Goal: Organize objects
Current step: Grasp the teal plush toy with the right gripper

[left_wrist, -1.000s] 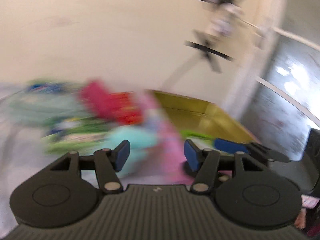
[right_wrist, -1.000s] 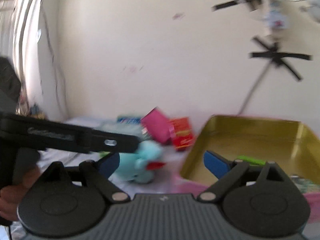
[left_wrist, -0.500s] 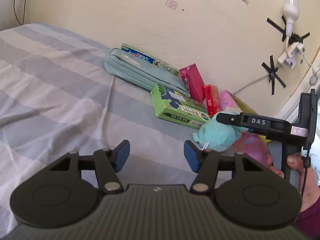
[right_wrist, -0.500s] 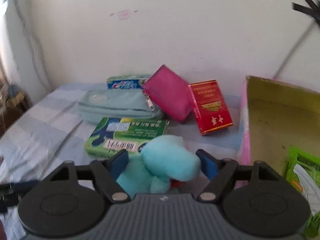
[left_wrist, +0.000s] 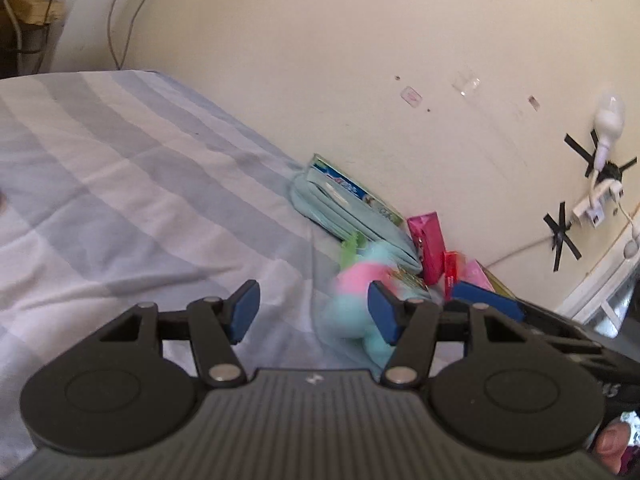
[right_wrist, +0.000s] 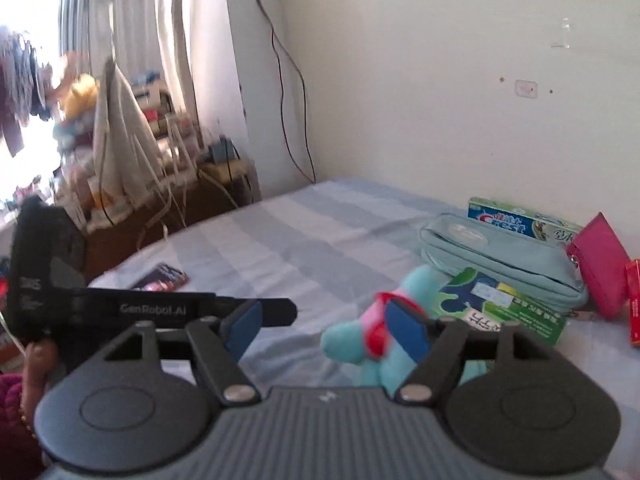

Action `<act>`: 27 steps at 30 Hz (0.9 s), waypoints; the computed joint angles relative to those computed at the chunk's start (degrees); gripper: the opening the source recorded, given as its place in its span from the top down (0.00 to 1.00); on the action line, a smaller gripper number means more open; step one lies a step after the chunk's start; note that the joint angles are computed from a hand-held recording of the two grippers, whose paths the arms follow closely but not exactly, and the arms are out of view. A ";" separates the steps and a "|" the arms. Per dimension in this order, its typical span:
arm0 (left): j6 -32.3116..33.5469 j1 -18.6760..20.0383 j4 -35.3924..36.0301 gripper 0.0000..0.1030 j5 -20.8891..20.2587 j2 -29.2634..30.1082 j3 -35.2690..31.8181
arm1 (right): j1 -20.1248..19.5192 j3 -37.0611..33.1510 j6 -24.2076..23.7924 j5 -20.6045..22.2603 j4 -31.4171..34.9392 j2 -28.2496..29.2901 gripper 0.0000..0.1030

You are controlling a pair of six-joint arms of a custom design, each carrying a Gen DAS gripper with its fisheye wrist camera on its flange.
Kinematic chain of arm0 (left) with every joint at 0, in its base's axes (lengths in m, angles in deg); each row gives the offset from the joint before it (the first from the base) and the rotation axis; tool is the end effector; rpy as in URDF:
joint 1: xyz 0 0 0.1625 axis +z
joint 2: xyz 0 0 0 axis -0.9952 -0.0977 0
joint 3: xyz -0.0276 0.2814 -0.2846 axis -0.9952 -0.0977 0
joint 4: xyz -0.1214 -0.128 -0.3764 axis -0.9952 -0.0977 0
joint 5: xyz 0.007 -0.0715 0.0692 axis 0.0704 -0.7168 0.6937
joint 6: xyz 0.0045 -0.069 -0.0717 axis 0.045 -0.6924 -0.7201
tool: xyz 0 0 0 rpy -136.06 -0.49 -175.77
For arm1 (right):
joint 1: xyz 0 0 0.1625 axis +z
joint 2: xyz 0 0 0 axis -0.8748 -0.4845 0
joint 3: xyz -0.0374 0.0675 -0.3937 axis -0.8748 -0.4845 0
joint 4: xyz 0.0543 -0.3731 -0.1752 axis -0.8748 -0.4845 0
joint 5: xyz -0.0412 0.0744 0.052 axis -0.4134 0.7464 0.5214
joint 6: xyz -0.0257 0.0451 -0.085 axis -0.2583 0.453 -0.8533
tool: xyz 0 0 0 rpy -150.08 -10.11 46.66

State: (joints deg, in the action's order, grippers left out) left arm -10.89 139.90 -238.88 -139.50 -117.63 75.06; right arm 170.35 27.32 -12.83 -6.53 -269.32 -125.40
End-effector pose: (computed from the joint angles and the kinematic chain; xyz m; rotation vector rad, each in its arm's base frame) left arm -0.0700 -0.4485 0.2324 0.0466 2.4878 -1.5705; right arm 0.3272 -0.5624 0.1143 1.1896 -2.5354 0.9617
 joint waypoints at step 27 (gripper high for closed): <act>6.42 4.83 12.96 0.66 -13.85 4.11 -9.11 | -4.00 0.98 5.55 -7.64 -5.69 2.54 0.46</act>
